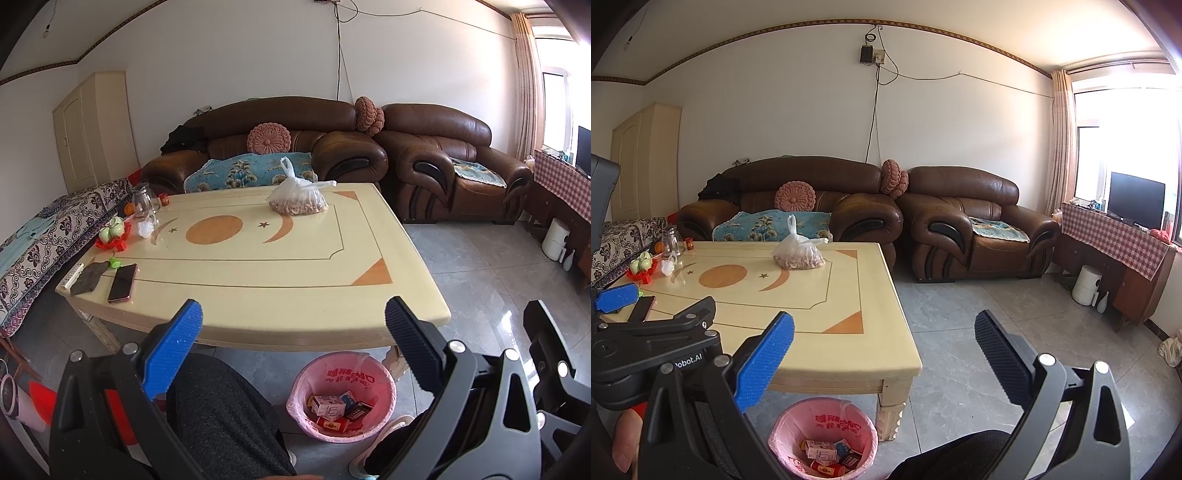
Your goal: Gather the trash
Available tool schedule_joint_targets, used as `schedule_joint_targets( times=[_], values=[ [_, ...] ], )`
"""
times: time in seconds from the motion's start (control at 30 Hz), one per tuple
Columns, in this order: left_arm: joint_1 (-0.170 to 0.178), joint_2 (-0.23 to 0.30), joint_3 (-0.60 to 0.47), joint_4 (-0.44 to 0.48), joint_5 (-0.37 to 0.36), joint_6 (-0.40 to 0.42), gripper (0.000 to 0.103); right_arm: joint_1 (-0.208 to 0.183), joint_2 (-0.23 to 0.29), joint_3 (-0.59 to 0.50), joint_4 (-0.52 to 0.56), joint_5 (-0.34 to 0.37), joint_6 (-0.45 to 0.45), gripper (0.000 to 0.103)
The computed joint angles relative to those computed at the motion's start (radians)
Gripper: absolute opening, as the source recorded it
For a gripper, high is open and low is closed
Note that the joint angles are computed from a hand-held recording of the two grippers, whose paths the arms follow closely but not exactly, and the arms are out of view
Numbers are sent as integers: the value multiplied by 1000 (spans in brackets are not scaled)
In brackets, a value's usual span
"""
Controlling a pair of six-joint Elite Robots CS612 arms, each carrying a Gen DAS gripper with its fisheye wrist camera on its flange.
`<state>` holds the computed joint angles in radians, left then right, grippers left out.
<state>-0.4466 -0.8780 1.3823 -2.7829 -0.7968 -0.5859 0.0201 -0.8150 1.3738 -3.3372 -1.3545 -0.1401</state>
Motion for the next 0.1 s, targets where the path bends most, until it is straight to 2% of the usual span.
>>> schedule_joint_targets(
  times=[0.1],
  values=[
    [-4,1,-2,1,21,4,97,0,0,1,-2,-1,1,96]
  ],
)
